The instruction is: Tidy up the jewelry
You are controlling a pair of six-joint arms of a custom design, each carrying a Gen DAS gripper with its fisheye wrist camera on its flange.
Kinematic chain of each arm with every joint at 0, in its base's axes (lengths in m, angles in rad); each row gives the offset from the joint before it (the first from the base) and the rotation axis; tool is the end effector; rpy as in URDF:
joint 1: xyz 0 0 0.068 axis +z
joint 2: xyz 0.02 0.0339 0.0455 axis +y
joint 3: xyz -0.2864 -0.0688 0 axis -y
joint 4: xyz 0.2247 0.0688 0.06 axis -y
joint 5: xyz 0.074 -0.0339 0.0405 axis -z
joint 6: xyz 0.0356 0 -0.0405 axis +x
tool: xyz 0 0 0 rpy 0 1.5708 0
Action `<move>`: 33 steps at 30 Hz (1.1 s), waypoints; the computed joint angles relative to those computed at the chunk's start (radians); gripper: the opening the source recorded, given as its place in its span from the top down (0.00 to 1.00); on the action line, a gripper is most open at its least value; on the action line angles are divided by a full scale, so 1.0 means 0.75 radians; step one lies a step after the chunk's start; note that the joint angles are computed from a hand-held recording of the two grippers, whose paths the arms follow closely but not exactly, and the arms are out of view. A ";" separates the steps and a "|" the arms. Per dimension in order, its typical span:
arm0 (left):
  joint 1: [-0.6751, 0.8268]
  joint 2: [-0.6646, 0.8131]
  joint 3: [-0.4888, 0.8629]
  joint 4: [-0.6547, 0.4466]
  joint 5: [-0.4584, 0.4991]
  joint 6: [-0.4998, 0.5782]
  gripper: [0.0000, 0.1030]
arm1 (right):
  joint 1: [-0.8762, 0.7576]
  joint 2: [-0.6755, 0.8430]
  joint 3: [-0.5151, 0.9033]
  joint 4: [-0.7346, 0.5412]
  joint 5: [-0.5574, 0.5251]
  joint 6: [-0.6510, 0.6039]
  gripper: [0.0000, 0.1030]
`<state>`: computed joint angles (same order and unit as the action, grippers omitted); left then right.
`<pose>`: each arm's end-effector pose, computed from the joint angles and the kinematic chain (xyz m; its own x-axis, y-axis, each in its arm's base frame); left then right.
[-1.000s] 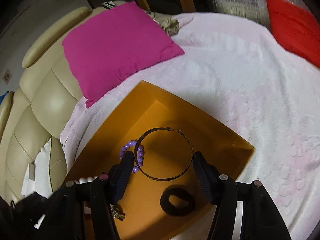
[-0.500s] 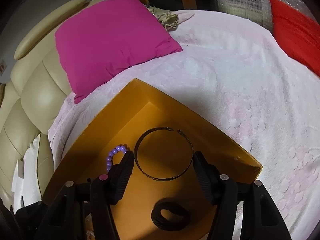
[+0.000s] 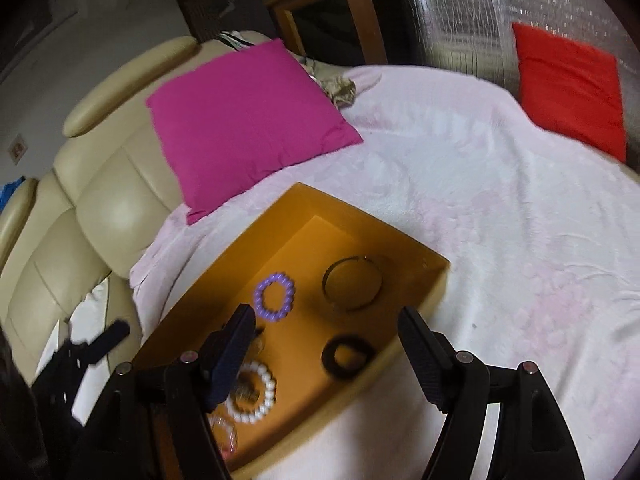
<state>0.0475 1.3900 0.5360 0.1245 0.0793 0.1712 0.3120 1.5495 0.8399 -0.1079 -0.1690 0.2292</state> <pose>0.2428 0.0087 0.1923 -0.6540 0.1389 -0.7436 0.1249 0.9893 0.0750 0.2819 0.0972 0.2194 -0.7697 -0.0129 -0.6383 -0.2436 0.9301 0.2749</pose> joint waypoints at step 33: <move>0.501 -0.906 0.216 -0.822 0.089 0.133 0.20 | 1.200 -0.713 -0.042 -0.784 1.083 0.754 0.25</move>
